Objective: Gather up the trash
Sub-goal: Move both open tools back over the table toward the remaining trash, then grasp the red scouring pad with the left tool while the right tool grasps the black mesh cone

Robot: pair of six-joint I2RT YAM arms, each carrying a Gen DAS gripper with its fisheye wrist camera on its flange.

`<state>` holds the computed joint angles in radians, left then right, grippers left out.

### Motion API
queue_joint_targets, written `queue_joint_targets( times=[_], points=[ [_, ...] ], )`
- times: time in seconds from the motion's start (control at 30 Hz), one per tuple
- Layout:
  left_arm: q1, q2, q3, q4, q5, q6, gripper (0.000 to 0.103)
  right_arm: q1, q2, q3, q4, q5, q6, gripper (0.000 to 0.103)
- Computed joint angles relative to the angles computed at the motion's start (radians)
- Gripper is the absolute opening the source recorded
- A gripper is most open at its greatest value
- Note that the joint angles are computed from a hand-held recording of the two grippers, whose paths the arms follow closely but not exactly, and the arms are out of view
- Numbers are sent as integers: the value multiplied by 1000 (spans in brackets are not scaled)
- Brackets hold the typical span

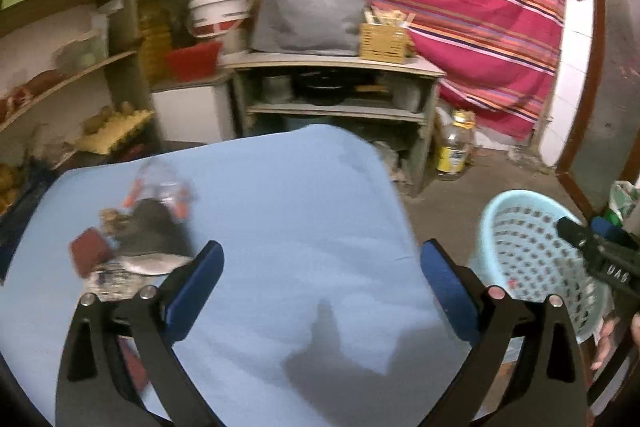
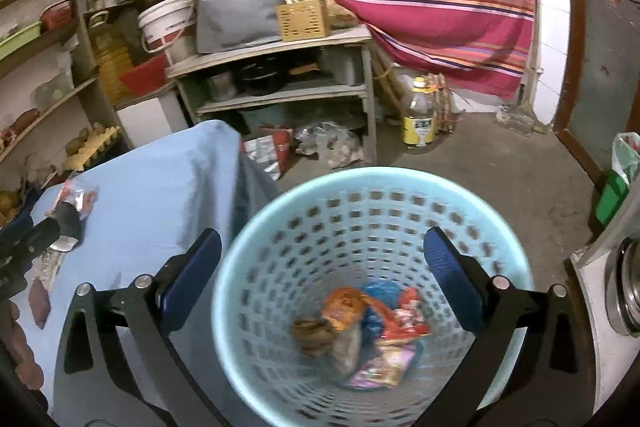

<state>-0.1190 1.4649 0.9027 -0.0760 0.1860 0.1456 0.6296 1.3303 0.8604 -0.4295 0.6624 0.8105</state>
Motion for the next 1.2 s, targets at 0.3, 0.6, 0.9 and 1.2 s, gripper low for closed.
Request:
queue_joint_targets(
  times=[0.3, 0.6, 0.9, 1.2],
  points=[
    [350, 145, 100, 16, 112, 140, 99, 88, 248, 218, 48, 19, 39, 99],
    [502, 327, 285, 0, 131, 167, 99, 133, 522, 520, -19, 16, 5, 99],
    [559, 503, 459, -67, 129, 186, 99, 141, 689, 715, -65, -17, -22, 99],
    [605, 691, 717, -262, 156, 205, 99, 139, 795, 844, -118, -48, -20, 99]
  ],
)
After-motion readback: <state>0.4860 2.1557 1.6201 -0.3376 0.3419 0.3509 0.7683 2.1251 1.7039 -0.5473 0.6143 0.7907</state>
